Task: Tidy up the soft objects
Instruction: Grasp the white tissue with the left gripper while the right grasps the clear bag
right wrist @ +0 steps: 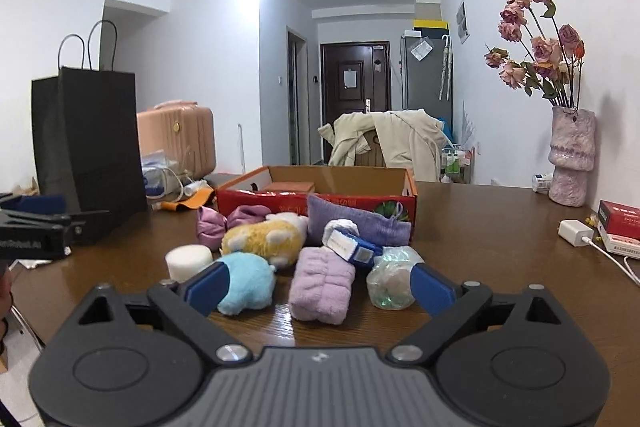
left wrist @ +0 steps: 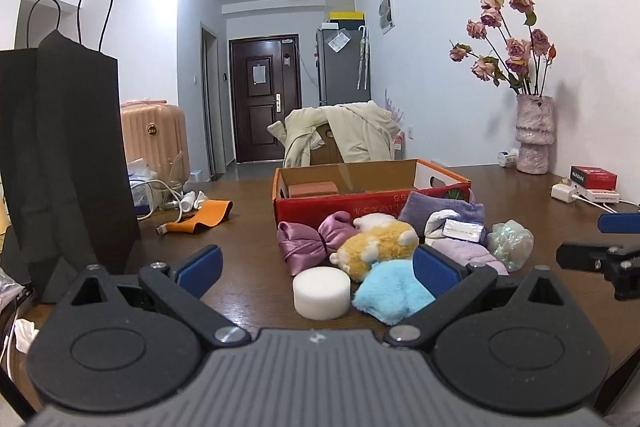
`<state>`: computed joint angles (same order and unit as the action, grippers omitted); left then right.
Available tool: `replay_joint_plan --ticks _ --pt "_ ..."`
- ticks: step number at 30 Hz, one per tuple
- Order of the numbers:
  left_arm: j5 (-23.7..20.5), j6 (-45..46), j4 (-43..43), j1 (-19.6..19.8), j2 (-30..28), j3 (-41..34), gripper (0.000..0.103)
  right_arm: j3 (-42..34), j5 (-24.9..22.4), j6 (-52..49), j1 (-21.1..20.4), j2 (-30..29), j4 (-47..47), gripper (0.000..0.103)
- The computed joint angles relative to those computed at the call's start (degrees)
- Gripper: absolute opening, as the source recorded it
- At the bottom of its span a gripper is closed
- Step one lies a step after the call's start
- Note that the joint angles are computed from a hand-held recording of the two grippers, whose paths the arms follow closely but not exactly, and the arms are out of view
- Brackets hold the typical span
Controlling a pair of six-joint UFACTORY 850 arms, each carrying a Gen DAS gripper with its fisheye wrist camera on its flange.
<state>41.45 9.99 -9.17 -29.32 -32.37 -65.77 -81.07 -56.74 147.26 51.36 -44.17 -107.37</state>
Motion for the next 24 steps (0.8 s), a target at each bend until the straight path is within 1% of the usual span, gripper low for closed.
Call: replay_joint_plan --ticks 2,5,8,10,14,16,18,22,24 --pt "-0.9 0.0 -0.2 -0.1 -0.5 -0.4 0.103 0.2 0.3 0.9 -0.3 0.0 0.1 0.097" --pt "-3.3 -0.7 0.3 -0.2 -1.9 -2.3 0.103 0.1 0.9 0.9 -1.1 -0.3 1.1 0.097" --pt "-6.6 -1.0 1.3 -0.6 -3.9 -5.4 0.103 -0.3 2.4 1.4 -2.5 -0.7 2.4 0.095" --pt "-8.7 -1.3 1.8 -1.0 -5.4 -8.3 0.103 -0.6 3.3 1.6 -3.5 -0.9 2.5 0.091" --pt "-13.2 -1.2 0.4 -1.9 -9.1 -15.5 0.102 -1.3 6.5 1.8 -6.2 -1.1 1.6 0.088" --pt "-15.2 0.2 -0.9 -2.5 -11.3 -19.7 0.092 -1.8 8.3 1.7 -7.5 -1.3 1.0 0.085" --pt "-17.7 0.0 -0.4 -2.9 -13.4 -23.9 0.086 -2.3 10.4 1.7 -9.0 -1.5 0.2 0.083" --pt "-24.1 -5.3 5.5 -3.6 -17.9 -32.3 0.078 -2.9 13.4 2.9 -11.7 -1.9 -2.0 0.083" --pt "-27.0 -4.9 6.1 -4.2 -20.3 -36.5 0.077 -3.3 15.3 4.3 -13.1 -2.3 -3.5 0.081"
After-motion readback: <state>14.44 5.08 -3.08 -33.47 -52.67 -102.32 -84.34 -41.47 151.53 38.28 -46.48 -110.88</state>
